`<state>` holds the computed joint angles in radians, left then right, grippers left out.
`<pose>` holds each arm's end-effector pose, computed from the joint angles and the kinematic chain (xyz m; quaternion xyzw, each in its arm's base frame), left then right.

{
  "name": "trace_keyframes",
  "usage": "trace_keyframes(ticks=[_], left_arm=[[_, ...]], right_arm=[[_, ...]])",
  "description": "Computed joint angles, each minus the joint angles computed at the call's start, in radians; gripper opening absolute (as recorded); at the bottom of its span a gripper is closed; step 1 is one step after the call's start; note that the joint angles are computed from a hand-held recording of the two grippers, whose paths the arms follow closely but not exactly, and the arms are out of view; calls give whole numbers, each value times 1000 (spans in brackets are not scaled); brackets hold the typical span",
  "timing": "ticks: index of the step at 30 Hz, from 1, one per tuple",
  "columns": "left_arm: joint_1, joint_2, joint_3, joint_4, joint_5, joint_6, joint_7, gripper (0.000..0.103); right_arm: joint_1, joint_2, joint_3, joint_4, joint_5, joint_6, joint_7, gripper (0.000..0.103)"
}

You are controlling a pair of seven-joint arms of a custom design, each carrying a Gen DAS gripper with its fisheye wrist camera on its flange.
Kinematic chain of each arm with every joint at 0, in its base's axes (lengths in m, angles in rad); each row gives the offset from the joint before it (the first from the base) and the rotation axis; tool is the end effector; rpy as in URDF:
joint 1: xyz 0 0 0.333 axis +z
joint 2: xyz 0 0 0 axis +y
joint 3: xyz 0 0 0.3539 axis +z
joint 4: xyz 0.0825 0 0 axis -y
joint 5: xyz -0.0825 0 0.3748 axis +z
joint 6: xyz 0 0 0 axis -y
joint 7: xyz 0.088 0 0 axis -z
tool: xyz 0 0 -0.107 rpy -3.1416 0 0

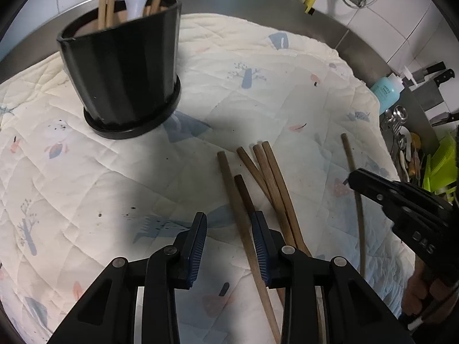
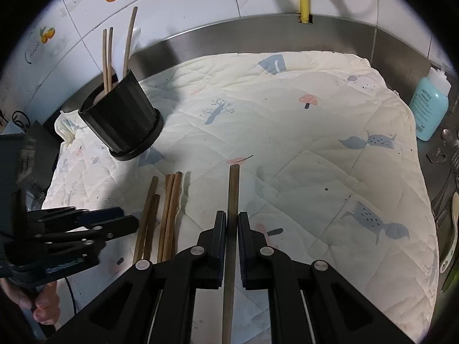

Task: Organize utensils
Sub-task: 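Move both tools down to the loose chopsticks and grip one each, then lift both chopsticks upright and carry them above the black pot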

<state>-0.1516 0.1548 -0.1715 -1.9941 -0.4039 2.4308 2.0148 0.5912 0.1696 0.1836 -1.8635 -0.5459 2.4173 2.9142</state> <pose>0.5787 -0.1903 0.4575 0.5024 -0.8378 0.2134 0.0059 0.4604 0.4372 0.5106 -0.5957 0.7551 -0.1417 0.2344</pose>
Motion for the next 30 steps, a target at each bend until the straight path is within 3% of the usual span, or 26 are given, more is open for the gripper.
trace_keyframes(ticks=[2,16,20,25,30], left_arm=[[-11,15,4,7,35,3,-33,30],[-53,34,13,18,181,37,-157,26],[-66,43,17,16,236,74,-179,16],[-31,44,3,20,135,68,-111,9],[3,1,-8,-15,-1,112,-14,7]], right_arm=[[1,-8,0,-9,-5,6,4,10],[-4,-39,4,-46,-27,39,33,10],[-5,-40,4,-48,-27,45,34,10],[-2,-49,5,-49,-43,46,44,10],[3,-57,7,-43,-71,51,64,10]])
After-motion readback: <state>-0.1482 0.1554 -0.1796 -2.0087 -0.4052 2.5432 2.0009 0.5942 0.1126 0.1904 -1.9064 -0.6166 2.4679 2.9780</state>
